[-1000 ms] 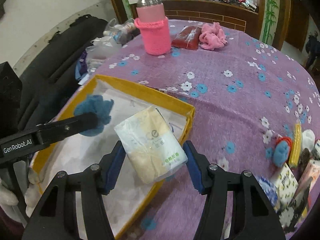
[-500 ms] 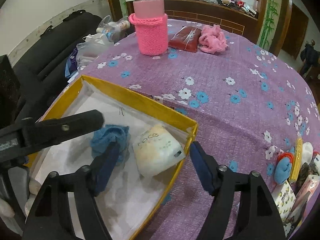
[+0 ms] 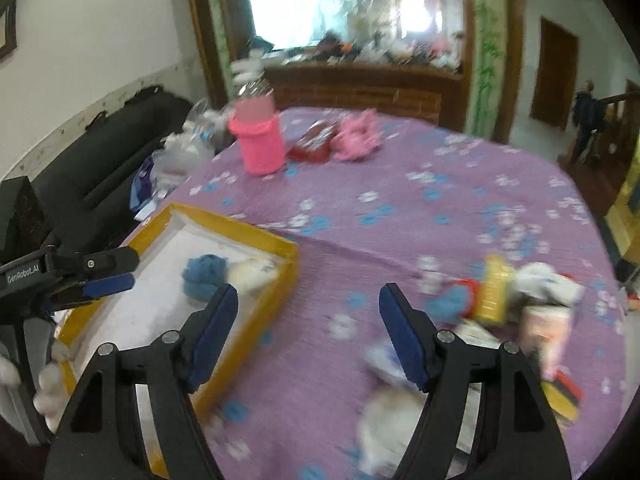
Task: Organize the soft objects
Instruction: 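Move the left gripper back to the pile and grasp the blue-patterned bag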
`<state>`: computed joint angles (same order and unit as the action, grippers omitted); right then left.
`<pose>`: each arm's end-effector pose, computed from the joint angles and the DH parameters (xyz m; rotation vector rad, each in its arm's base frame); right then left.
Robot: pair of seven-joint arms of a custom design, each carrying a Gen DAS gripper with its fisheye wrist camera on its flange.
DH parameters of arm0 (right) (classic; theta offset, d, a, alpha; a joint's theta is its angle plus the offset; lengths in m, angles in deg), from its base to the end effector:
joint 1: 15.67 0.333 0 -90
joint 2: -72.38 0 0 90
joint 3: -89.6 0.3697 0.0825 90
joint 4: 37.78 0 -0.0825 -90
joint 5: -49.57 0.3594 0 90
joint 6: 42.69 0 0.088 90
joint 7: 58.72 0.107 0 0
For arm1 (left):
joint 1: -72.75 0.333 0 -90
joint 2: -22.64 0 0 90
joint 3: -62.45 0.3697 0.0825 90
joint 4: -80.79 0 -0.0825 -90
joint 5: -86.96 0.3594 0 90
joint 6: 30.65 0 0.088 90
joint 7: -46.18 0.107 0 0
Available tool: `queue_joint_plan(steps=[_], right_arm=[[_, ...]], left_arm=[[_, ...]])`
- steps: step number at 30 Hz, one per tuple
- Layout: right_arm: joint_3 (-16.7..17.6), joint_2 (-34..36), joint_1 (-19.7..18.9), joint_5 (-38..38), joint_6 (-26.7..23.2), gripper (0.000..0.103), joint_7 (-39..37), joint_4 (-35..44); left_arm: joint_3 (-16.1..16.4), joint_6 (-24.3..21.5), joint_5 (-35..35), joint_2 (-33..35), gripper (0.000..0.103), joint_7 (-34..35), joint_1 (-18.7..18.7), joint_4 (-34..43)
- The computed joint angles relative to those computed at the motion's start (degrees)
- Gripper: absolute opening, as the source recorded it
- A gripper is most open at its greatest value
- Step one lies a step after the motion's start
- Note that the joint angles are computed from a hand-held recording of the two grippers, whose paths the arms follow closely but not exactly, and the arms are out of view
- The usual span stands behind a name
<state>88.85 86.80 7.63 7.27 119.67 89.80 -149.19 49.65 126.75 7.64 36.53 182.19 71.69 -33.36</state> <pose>0.5758 0.2774 0.4825 -1.7828 1.7628 -0.6320 0.6048 -0.0986 0.4410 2.1104 -1.7616 1.3702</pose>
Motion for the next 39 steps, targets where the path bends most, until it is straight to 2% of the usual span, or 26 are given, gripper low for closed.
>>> queue_joint_plan(steps=[2, 4, 7, 13, 19, 25, 27, 30, 35, 36, 37, 39], right_arm=[[-2.80, -4.49, 1.43, -7.05, 0.17, 0.073, 7.14, -4.64], [-3.46, -8.57, 0.84, -13.39, -0.87, 0.073, 14.06, -8.71], [-3.07, -13.20, -2.03, -17.33, -1.33, 0.073, 19.86, -14.27], [-2.01, -18.30, -9.59, -24.35, 0.82, 0.073, 30.42, -22.71], [-1.09, -19.14, -17.85, -35.52, 5.06, 0.073, 44.32, -26.25], [-1.76, -17.53, -21.31, -47.22, 6.99, 0.073, 56.71, -26.45], [-2.52, -16.93, -21.98, -46.84, 9.31, 0.073, 56.38, -26.53], [-2.93, -16.99, -22.57, -50.96, 11.70, 0.073, 60.06, -26.09], [-3.13, -16.36, -22.72, -51.15, 13.58, 0.073, 59.50, -26.03], [-3.10, -16.18, -22.73, -50.89, 13.59, 0.073, 59.33, -25.93], [-3.14, -16.23, -22.80, -51.41, 13.72, 0.073, 59.91, -25.92], [-3.21, -16.29, -22.89, -52.06, 13.66, 0.073, 60.72, -25.95]], left_arm=[[-0.45, 0.34, 0.79, -1.22, 0.083, 0.12, -0.87, -1.06], [-0.85, 0.76, 1.66, -2.34, 0.084, 0.32, -2.00, -2.10], [-1.43, 1.74, 3.99, -2.61, 0.086, -0.73, -4.18, -2.58], [-2.08, 2.17, 15.97, -0.28, 0.086, -11.17, -8.07, -0.69], [-2.07, 2.20, 31.28, 5.18, 0.086, -25.55, -11.54, 4.95], [-1.00, -0.93, 44.34, 12.85, 0.086, -39.57, -14.56, 14.25], [-1.07, -2.45, 47.33, 15.83, 0.086, -43.33, -15.04, 18.26], [-1.71, -3.13, 50.17, 20.20, 0.086, -46.86, -15.38, 23.64], [-0.07, -7.14, 57.28, 27.28, 0.081, -53.27, -18.12, 34.25], [0.07, -7.86, 58.44, 28.32, 0.071, -54.01, -18.41, 35.88], [0.40, -8.74, 59.86, 29.32, 0.065, -54.55, -18.82, 37.51], [-0.65, -7.44, 60.44, 29.72, 0.058, -53.68, -18.13, 37.46]])
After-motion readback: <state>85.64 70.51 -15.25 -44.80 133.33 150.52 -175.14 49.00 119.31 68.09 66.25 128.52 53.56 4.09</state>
